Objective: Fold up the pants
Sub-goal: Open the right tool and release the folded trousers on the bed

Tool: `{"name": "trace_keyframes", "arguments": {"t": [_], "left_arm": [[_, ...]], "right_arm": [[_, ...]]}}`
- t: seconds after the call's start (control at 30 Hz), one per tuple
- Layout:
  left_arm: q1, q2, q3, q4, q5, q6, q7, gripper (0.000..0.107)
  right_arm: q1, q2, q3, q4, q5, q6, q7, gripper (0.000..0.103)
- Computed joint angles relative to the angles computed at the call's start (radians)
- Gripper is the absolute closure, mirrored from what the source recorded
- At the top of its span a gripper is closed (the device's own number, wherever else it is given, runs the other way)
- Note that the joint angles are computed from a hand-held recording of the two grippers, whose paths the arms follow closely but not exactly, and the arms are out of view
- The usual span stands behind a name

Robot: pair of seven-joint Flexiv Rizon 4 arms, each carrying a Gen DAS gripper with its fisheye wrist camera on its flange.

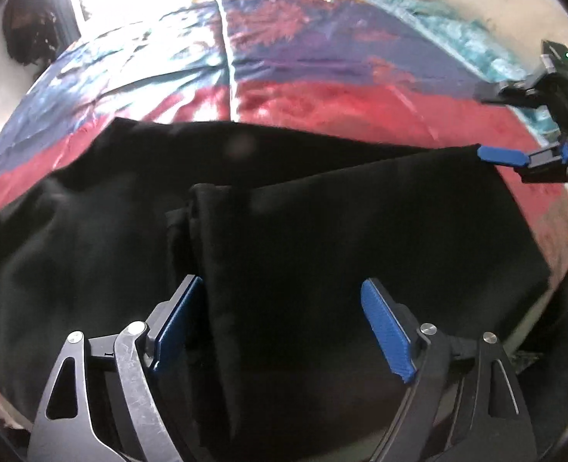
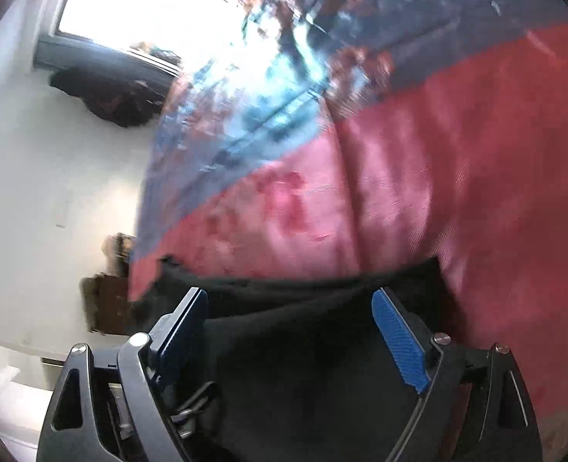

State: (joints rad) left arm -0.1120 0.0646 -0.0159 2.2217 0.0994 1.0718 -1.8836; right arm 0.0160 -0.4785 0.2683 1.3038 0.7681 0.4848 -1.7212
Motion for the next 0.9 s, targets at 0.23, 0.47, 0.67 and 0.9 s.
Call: {"name": "trace_keyframes", "arguments": {"t": [0.23,0.47,0.67,0.9], "left_arm": [[-0.007,0.064,0.001,0.086,-0.084,0.045,-0.01,0.012],[0.006,0.124,0.005,0.09,-0.029,-0.016,-0.097,0.012],[0.117,0.279,0.005,0.165,0.082,-0.036,-0.225,0.009],[0.241,0.302,-0.028,0.213,0.215,-0.048,-0.335,0.009]], "right_arm": [[-0.159,0.224,0.013,0.237,0.255,-0.126,-0.168,0.011],[-0.033,0.342,-0.05,0.451,0.152,0.072,-0.172,0.023],[0.091,0.522,-0.028,0.648,0.07,0.587,-0.256,0.005],[0.19,0.529,-0.011,0.821,-0.282,0.868,-0.034,0.005]]}}
